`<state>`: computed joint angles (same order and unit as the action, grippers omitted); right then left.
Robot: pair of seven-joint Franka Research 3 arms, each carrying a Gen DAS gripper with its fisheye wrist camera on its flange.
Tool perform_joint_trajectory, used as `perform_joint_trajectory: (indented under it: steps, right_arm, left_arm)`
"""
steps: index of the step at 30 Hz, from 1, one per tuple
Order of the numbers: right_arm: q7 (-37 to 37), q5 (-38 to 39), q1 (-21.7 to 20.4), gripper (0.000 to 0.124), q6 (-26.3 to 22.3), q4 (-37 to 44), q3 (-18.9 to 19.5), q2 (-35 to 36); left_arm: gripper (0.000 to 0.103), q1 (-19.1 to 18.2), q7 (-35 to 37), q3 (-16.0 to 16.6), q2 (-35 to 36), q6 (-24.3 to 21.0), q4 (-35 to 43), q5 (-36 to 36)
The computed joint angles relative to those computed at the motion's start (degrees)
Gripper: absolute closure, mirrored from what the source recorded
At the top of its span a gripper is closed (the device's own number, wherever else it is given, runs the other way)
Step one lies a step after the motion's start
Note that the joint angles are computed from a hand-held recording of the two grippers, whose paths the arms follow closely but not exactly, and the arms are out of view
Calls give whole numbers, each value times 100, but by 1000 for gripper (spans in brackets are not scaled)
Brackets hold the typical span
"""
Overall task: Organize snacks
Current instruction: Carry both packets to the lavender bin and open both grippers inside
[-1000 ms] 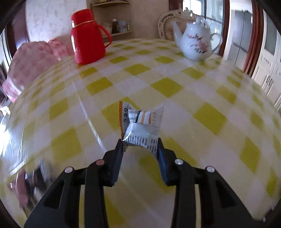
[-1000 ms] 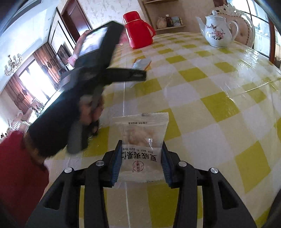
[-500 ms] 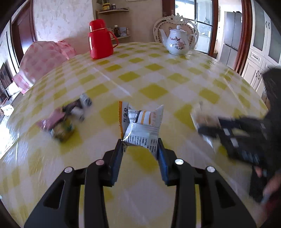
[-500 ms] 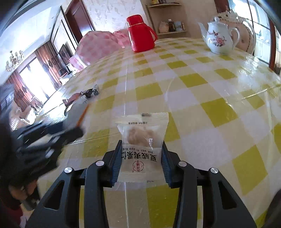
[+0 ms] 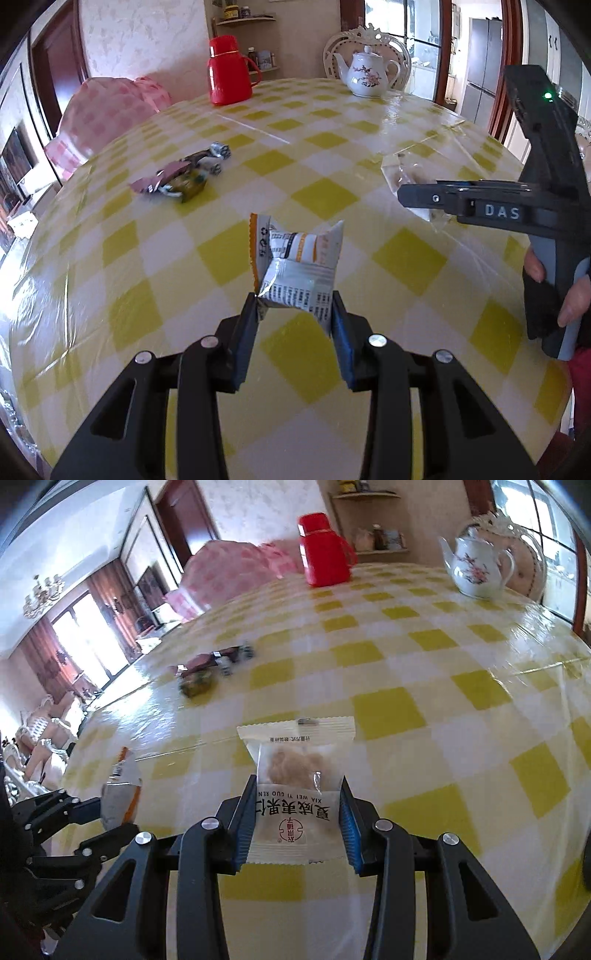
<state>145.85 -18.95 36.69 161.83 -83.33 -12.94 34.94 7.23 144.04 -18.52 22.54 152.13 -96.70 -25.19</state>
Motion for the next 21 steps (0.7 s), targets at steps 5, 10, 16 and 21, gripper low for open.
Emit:
perform_joint_trajectory:
  steps: [5, 10, 16, 21]
  right_arm:
    - [-53, 6, 147, 83, -80, 285, 98, 150]
    - [-309, 94, 209, 83, -255, 643, 281, 355]
    - [-673, 220, 323, 83, -514, 1227, 464, 675]
    - [-1116, 380, 424, 83, -812, 1966, 638, 1085]
  left_arm:
    - [65, 196, 249, -8, -177, 103, -272, -274]
    - [64, 315, 362, 96, -334, 139, -488, -489]
    - [64, 500, 651, 224, -574, 206, -812, -827]
    - [64, 600, 1004, 359, -806, 235, -1090, -1225]
